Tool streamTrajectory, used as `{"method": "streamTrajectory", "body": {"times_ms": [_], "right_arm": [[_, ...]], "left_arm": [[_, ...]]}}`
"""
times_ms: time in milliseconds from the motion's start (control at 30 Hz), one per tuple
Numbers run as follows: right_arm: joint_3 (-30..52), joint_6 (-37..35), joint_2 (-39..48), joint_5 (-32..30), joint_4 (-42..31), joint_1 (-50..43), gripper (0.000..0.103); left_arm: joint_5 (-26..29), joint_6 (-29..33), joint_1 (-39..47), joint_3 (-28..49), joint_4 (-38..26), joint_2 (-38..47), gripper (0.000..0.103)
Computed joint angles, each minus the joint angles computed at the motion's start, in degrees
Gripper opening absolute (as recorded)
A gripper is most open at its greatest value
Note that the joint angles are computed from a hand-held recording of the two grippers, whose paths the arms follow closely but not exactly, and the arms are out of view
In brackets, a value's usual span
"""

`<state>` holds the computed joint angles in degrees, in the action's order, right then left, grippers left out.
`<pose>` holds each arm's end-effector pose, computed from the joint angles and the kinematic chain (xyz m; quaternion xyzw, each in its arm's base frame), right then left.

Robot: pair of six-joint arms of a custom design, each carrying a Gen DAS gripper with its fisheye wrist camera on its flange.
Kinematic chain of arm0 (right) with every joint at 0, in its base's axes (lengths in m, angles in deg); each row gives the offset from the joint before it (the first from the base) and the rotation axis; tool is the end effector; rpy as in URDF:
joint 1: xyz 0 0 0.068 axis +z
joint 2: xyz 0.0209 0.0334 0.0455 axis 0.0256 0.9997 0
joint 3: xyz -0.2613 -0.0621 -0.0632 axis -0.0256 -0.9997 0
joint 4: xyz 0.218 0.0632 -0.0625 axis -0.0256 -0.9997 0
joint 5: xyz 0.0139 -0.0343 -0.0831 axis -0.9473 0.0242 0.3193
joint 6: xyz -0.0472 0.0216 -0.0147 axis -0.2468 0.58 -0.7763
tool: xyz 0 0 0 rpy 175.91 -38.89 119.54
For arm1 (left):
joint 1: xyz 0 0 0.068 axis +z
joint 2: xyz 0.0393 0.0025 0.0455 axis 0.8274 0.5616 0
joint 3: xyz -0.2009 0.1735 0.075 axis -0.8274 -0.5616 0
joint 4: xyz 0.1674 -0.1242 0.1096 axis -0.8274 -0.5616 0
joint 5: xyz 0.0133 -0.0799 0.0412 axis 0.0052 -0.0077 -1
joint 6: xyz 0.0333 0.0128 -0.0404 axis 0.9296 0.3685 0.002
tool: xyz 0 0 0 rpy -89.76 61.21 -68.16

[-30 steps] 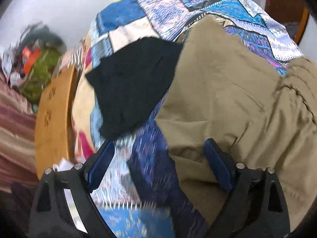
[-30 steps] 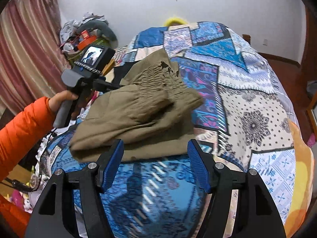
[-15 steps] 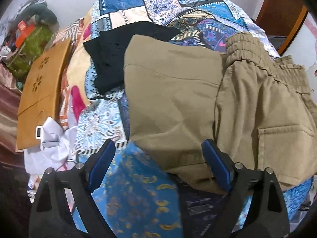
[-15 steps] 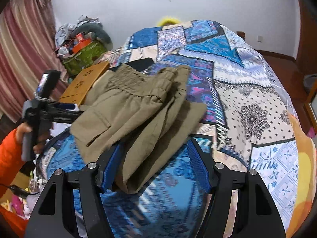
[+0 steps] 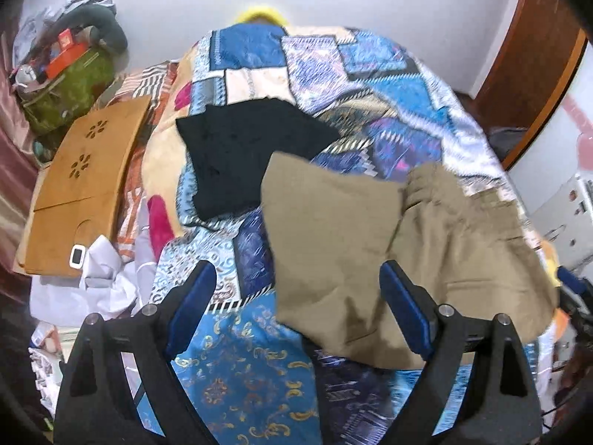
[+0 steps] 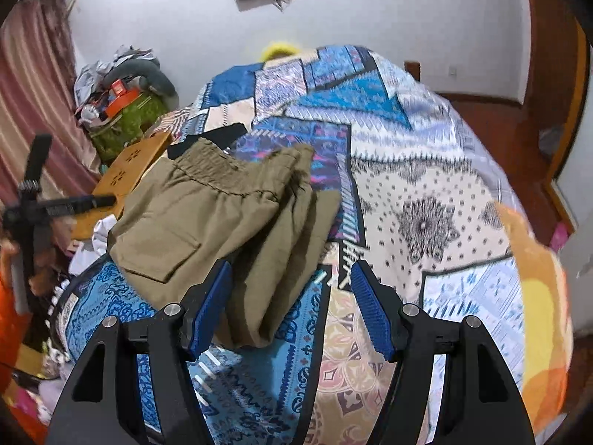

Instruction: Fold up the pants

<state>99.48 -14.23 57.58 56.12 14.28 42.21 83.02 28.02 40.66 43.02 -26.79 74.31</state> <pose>0.0808 0.0526 0.3117 0.0553 0.9309 0.0737 0.3534 0.2951 -0.0836 0.2798 0.1380 0.9491 -0.0836 0.2704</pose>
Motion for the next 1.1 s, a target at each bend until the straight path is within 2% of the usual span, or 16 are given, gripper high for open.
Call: {"method": "streamTrajectory", "body": {"times_ms": [133, 300, 367, 467, 600, 700, 767, 833, 900, 1000, 1100], "right_arm": [[1.59, 0.79, 1.73, 3.71, 1.33, 3.35, 0.055], [4.04, -0.31, 1.93, 6.57, 4.03, 6.55, 0.054], [3.31, -3.36, 2.16, 3.14, 7.05, 5.34, 0.035], [0.37, -4.85, 3.53, -2.44, 10.35, 2.77, 0.023], [-5.04, -6.23, 6.20, -7.91, 13.11, -0.52, 0.022], [-9.00, -7.46, 4.05, -11.47, 15.07, -4.41, 0.014], [-8.55, -7.76, 3.39, -12.86, 14.25, -6.33, 0.010], [-8.04, -7.15, 3.33, -11.04, 12.91, -6.22, 0.011], [-8.43, -7.37, 2.58, -12.09, 12.74, -7.07, 0.011], [-8.33, -6.18, 1.98, -9.88, 11.50, -4.86, 0.010], [-8.28, -5.44, 1.64, -8.64, 10.87, -3.66, 0.010]], "left_arm": [[0.59, 1.11, -3.08, 0.36, -0.48, -1.63, 0.090], [-1.80, 2.13, -8.23, -2.18, 2.23, -1.17, 0.090], [-4.37, 3.03, -10.40, -3.80, 4.79, 0.35, 0.090], [-9.73, 3.45, -11.81, -6.06, 8.28, 2.62, 0.091], [-7.69, 6.48, -9.17, -10.25, 12.08, 2.56, 0.092], [-6.46, 7.62, -6.89, -12.89, 13.11, 0.07, 0.092], [-5.32, 8.43, -5.40, -14.10, 13.31, -0.84, 0.093], [-3.90, 8.48, -3.77, -14.46, 12.74, -0.91, 0.096], [-3.53, 8.02, -2.40, -14.82, 12.88, -0.86, 0.096], [-8.33, 7.64, -1.27, -15.81, 13.90, -0.19, 0.094], [-3.98, 7.91, 3.33, -15.41, 12.52, 0.82, 0.094]]}}
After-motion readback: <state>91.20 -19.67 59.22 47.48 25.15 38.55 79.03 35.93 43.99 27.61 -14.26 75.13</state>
